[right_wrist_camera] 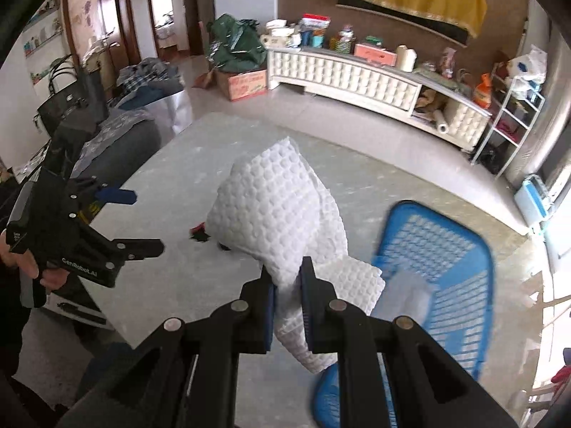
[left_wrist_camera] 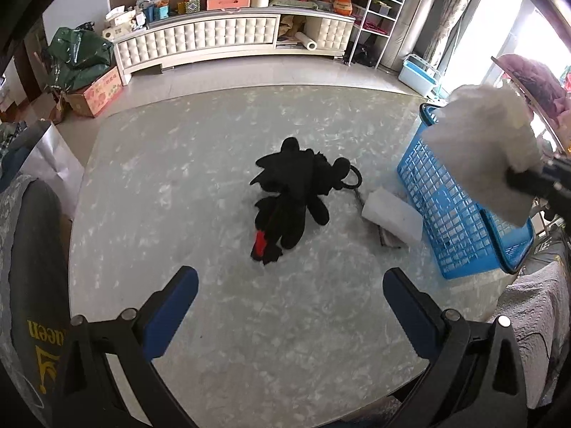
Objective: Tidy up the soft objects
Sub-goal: 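Lift the white waffle cloth with the right tool over the blue basket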
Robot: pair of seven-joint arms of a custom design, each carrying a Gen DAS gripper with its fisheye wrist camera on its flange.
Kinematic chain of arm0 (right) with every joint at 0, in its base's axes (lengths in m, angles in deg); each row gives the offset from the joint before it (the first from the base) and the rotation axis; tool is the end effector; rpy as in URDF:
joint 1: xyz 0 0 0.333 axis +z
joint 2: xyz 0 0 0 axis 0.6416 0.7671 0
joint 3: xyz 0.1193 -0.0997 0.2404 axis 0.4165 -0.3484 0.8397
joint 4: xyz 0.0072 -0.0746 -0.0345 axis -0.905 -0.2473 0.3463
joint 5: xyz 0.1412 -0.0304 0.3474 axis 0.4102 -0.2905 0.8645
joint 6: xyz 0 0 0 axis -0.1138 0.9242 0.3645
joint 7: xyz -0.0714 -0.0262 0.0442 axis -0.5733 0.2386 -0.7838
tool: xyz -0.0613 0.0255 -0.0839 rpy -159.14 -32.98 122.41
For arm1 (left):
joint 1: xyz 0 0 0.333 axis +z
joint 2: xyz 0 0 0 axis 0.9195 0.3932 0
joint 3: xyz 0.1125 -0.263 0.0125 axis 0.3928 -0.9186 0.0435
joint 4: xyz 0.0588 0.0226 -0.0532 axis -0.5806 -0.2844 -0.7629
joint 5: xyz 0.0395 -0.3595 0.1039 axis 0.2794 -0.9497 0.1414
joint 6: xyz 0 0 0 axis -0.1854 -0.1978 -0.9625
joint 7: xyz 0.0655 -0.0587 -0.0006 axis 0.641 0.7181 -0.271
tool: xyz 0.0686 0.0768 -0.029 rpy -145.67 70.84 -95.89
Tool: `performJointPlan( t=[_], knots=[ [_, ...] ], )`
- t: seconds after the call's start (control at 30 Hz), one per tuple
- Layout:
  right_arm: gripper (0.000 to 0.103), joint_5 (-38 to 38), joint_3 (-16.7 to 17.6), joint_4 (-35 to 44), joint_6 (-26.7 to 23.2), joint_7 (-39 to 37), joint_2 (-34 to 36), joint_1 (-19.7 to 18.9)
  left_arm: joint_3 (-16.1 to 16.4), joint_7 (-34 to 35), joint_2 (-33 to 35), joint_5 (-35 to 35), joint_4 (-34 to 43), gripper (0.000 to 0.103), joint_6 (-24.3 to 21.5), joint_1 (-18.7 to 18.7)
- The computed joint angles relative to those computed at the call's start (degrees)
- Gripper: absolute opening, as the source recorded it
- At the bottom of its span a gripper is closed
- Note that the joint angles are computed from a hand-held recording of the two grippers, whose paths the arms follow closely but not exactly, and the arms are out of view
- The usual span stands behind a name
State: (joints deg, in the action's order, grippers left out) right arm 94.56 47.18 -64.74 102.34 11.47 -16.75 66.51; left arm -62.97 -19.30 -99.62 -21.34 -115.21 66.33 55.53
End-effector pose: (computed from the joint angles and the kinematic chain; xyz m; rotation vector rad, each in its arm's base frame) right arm 0.5295 0.3448 0.7131 -2.3571 0.9387 -0.3484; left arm 0.4729 -0.2248 0.6316 -2.0526 1.9063 -0.6347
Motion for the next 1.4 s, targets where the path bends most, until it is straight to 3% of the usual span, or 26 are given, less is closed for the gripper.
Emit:
performJointPlan(
  t=[0.57,0.87,1.4],
  knots=[
    [0.012,-8.58,-2.83,-9.29,5.71,4.88,-4.95,-3.69,0.69,0.04,9.89,2.04,6.10,0.103,-1.50,-0.26],
    [0.012,-16.47,-3.23,-8.99,3.57,5.83,-0.97,-2.25,1.31,1.38,13.40,1.55,8.16,0.103,-1.26,-0.18],
    [0.012,-9.00,-3.17,6.22,-16.59,0.77,8.85,-1.67,2.24,4.60,17.43,0.45,10.15,0.103,-0.12,0.62]
  ],
)
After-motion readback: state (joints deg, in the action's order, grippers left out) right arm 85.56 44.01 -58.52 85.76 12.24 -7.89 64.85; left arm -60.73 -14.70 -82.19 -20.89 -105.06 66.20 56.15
